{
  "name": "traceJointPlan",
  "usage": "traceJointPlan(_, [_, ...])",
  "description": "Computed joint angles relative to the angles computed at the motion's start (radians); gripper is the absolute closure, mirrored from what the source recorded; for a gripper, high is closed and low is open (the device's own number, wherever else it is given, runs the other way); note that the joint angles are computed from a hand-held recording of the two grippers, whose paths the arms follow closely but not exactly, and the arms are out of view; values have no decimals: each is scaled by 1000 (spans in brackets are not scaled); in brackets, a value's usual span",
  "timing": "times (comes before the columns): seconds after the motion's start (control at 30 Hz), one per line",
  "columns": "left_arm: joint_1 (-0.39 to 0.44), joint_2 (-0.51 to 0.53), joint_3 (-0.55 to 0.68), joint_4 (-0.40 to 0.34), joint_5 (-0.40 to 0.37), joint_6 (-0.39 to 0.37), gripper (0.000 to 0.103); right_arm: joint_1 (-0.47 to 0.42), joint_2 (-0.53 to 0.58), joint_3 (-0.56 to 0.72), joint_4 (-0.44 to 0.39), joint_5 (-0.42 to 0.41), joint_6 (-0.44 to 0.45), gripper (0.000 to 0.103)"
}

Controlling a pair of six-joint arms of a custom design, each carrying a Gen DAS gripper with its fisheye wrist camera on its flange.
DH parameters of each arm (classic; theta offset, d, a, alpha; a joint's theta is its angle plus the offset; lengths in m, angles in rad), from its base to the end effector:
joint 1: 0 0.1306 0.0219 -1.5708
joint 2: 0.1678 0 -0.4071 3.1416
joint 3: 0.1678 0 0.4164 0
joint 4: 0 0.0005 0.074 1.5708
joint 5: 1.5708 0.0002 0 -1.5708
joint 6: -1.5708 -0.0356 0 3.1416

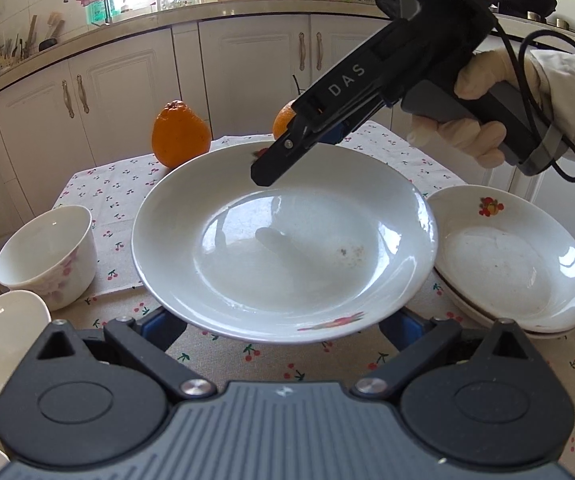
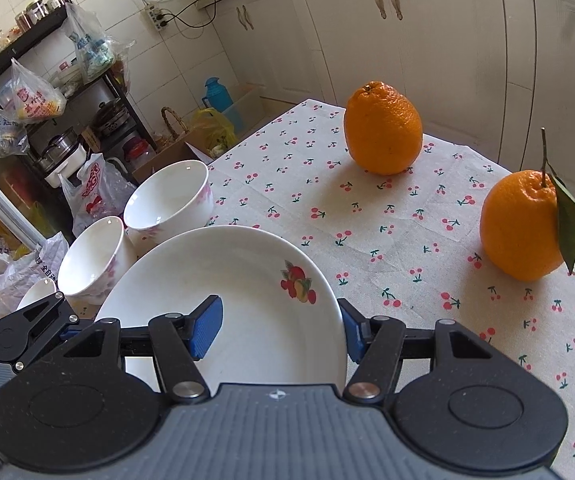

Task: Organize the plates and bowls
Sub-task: 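Lift the plate with the right tool and carry it toward the plate stack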

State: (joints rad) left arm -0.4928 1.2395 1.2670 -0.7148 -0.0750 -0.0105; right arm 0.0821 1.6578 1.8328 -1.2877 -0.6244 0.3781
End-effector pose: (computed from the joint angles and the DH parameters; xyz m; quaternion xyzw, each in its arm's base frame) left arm 0.4031 -0.2140 0.4741 0.2094 0.8789 -0.0691 0.4229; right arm 0.5763 0.0678 0.5047 -0.2793 0.8865 0.2640 0.2578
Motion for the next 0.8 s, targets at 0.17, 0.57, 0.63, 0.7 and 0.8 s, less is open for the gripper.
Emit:
traceJointPlan(0.17, [-13, -20, 0, -13, 4, -15, 2, -9, -41, -41, 25, -4, -24, 36])
traceJointPlan(0.57, [-43, -60, -6, -49, 18, -32, 2, -33, -144, -146, 62, -5, -59, 36])
traceJointPlan(0.63, [-49, -68, -8, -54, 22, -36, 2, -39, -162, -165, 67, -5, -63, 36])
traceJointPlan(0.7, [-58, -72, -8, -57, 24, -41, 2, -44, -182, -185, 75, 0, -70, 36])
traceJointPlan(0.8, [-69, -78, -10, -59, 28, -51, 2, -57, -209, -213, 84, 0, -80, 36])
